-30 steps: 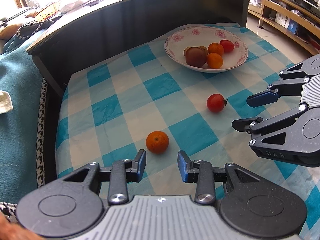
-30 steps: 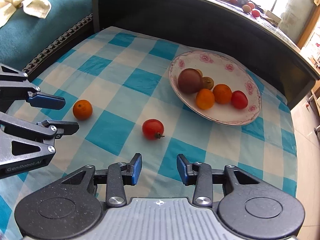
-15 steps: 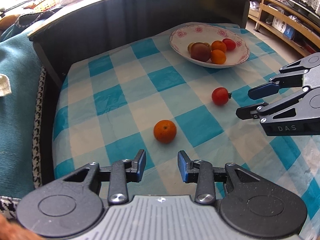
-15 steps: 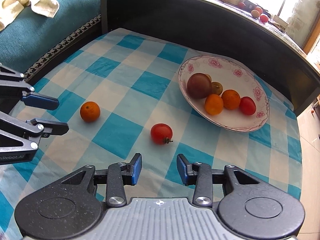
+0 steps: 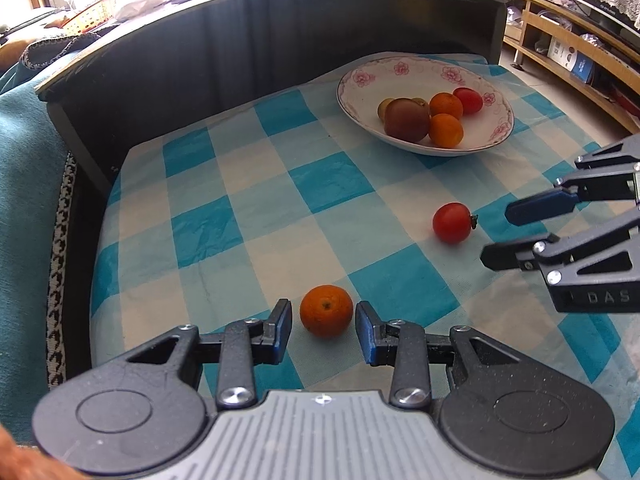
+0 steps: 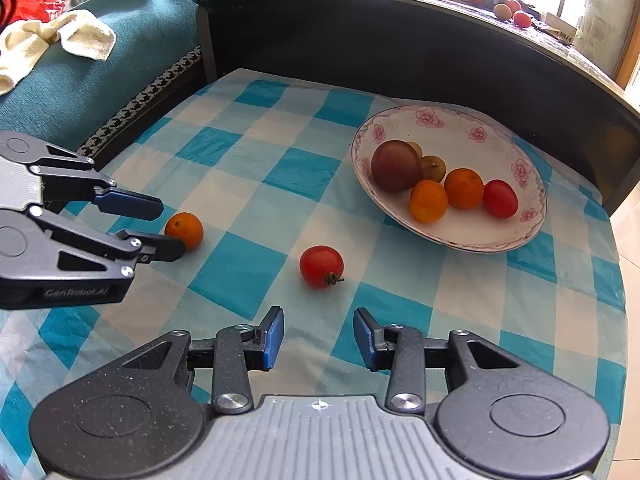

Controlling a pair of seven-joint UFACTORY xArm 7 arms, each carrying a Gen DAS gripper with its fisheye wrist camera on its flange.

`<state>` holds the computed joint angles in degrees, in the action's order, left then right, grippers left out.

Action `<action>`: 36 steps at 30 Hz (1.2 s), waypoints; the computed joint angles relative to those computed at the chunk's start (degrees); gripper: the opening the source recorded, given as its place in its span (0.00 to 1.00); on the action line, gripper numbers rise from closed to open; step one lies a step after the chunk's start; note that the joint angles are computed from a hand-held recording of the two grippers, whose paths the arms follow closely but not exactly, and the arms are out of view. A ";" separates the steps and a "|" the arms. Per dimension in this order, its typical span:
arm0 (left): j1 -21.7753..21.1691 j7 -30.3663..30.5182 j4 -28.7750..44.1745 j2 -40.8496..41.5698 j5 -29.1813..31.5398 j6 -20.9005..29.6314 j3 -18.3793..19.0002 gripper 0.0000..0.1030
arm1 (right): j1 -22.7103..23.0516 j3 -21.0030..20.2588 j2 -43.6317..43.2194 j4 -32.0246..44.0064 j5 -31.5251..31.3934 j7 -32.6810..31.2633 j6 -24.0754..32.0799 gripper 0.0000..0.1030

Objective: Organize fruits
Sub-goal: 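Grasp the tangerine with the left tool while the right tool grasps the last tomato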

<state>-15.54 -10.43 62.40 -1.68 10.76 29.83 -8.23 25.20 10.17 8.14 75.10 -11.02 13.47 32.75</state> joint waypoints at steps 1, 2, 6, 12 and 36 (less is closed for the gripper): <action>-0.03 0.12 0.00 0.21 -0.04 -0.09 -0.01 0.43 | -0.05 -0.07 0.14 -0.01 0.04 0.15 -0.40 0.32; -0.07 0.23 0.03 0.46 0.06 -0.09 -0.02 0.43 | -0.12 -0.14 0.33 0.00 0.10 0.26 -1.02 0.32; -0.20 -0.21 0.02 1.08 0.67 -0.53 0.04 0.43 | -0.11 -0.52 2.07 1.16 -0.14 0.86 -2.98 0.32; -0.49 -2.39 0.23 1.36 3.55 -0.87 -0.01 0.42 | 0.67 -1.40 5.33 3.48 -1.43 1.58 -4.42 0.32; -2.41 -5.12 5.58 3.33 6.25 0.40 -0.62 0.37 | 3.14 -2.66 4.82 5.06 -9.87 6.22 0.32 0.21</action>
<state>-17.94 -15.55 67.99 1.65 17.01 30.24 -8.85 28.34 7.51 12.96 80.17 -20.90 19.69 33.07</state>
